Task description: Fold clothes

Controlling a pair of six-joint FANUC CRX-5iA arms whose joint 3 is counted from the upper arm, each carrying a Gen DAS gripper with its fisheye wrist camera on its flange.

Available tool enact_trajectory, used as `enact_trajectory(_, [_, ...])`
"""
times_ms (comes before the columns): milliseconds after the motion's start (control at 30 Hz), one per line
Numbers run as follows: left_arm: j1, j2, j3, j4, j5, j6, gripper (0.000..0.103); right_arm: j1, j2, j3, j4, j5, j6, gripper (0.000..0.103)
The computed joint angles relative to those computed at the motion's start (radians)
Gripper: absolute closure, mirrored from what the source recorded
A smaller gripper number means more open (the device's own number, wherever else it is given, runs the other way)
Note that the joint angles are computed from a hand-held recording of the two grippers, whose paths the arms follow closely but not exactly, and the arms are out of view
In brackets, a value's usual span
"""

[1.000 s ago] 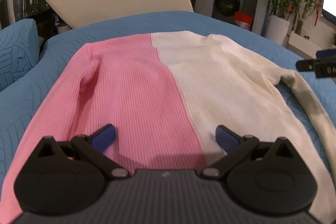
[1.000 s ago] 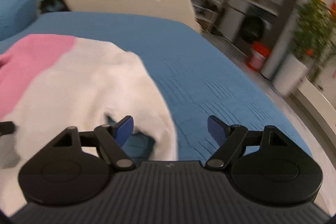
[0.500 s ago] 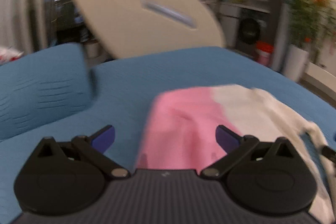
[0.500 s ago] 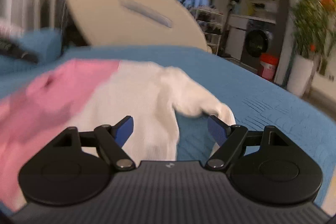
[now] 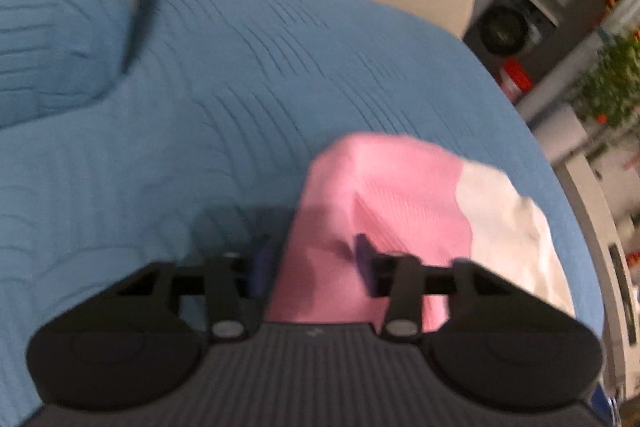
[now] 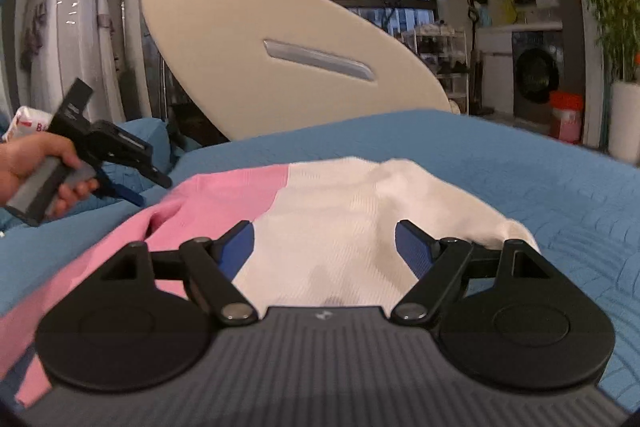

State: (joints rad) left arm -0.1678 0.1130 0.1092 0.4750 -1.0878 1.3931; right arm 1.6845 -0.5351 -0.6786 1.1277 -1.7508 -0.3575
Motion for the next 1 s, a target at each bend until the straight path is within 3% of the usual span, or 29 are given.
enact_trajectory(67, [-0.023, 0.01, 0.033, -0.063, -0.009, -0.005, 0.077, -0.01, -0.006, 0.007, -0.008, 0.014, -0.025, 0.023])
enact_trajectory(100, [-0.034, 0.018, 0.061, -0.102, -0.021, -0.004, 0.098, -0.014, -0.014, 0.006, -0.007, 0.025, -0.057, 0.023])
enact_trajectory(300, [-0.085, 0.039, 0.176, -0.286, 0.015, 0.054, 0.099, -0.069, -0.001, 0.019, 0.014, 0.097, -0.043, 0.023])
enact_trajectory(400, [-0.122, 0.076, 0.26, -0.442, 0.015, 0.178, 0.098, -0.075, 0.01, 0.026, 0.015, 0.101, -0.033, 0.023])
enact_trajectory(467, [-0.139, 0.108, 0.3, -0.511, -0.017, 0.23, 0.092, -0.079, 0.018, 0.032, 0.007, 0.105, -0.018, 0.023])
enact_trajectory(500, [-0.144, 0.114, 0.304, -0.521, -0.03, 0.236, 0.082, -0.081, 0.023, 0.037, 0.002, 0.106, -0.006, 0.023])
enact_trajectory(567, [-0.157, 0.096, 0.278, -0.556, -0.018, 0.264, 0.071, -0.082, 0.031, 0.045, -0.008, 0.114, 0.025, 0.023])
enact_trajectory(633, [-0.14, 0.047, 0.216, -0.516, 0.03, 0.264, 0.026, -0.08, 0.037, 0.05, -0.01, 0.115, 0.048, 0.023])
enact_trajectory(700, [-0.119, -0.009, 0.155, -0.476, 0.079, 0.258, 0.008, -0.076, 0.039, 0.048, 0.002, 0.116, 0.061, 0.023])
enact_trajectory(800, [-0.073, -0.17, -0.015, -0.432, 0.238, 0.257, 0.0, -0.077, 0.028, 0.038, 0.016, 0.14, 0.056, 0.023])
enact_trajectory(933, [0.001, -0.342, -0.133, -0.406, 0.174, 0.325, 0.0, -0.077, 0.011, 0.027, 0.039, 0.213, 0.097, 0.023])
enact_trajectory(1000, [0.045, -0.424, -0.204, -0.343, 0.116, 0.275, 0.0, -0.077, 0.001, 0.017, 0.054, 0.25, 0.122, 0.023])
